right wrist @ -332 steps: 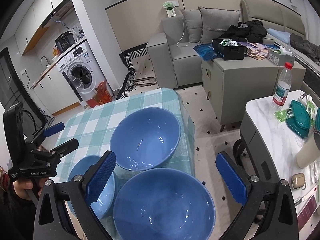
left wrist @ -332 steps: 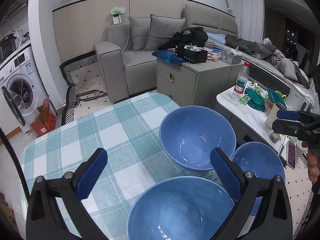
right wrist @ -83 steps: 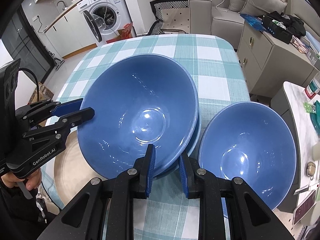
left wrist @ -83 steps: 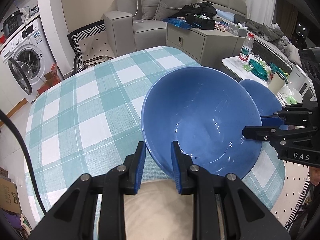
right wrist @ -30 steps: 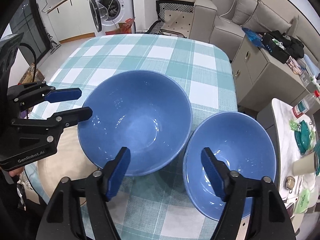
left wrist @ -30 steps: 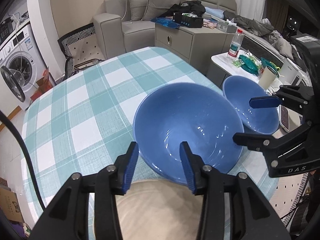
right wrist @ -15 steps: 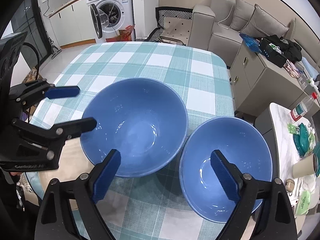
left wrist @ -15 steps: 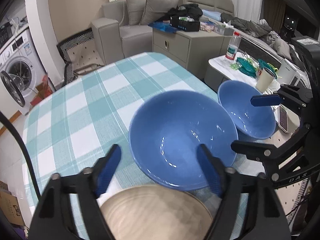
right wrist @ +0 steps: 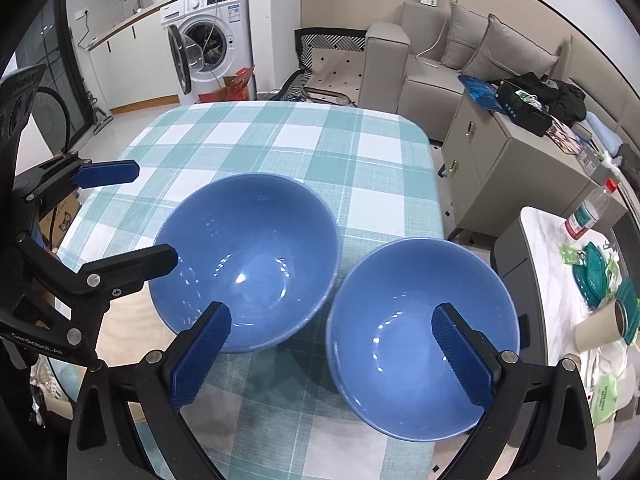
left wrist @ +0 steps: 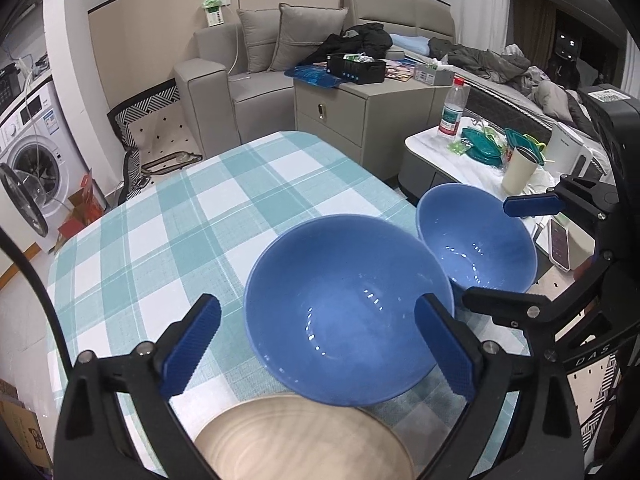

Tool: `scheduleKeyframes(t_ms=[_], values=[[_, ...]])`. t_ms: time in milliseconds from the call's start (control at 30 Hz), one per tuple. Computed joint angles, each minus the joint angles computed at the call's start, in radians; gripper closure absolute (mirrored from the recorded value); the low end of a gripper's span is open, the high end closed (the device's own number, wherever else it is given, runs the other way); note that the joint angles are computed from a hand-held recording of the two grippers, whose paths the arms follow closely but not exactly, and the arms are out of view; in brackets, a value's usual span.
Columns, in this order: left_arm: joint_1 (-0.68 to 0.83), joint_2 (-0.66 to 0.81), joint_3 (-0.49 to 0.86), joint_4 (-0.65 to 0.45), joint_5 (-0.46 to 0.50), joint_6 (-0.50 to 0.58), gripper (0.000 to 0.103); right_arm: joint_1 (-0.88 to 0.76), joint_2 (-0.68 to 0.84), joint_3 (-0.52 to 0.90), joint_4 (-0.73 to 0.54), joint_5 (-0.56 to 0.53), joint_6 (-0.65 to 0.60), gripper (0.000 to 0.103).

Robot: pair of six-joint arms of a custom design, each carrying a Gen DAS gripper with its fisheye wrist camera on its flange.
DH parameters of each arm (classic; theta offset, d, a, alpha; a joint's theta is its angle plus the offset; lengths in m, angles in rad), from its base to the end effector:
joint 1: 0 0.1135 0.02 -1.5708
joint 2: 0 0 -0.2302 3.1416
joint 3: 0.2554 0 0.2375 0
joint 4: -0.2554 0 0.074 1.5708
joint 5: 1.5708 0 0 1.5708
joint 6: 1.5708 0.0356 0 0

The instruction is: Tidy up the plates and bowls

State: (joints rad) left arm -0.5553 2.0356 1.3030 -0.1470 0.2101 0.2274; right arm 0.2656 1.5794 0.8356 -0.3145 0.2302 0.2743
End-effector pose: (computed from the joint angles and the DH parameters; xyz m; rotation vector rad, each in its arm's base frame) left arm 0.3390 -0.2190 0.1264 1.0263 2.2419 -0.4011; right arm 0.2771 0.0670 0.1376 0.0896 2.5863 -0.1075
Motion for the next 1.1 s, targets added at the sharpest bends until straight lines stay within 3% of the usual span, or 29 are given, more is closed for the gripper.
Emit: scheduleKeyframes(t_ms=[500,1100], values=[[-0.067,0.016,0.075,-0.022,-0.027,0.014,0.005,-0.086,-0.196,-0.135,-0.008,0.006,0.019,0.001],[-0.139,0.137,0.277,-0.111,-0.029,0.024,0.005,-0.202,-0.355,-0.253,-0.018,-0.020,0.010,0.001]])
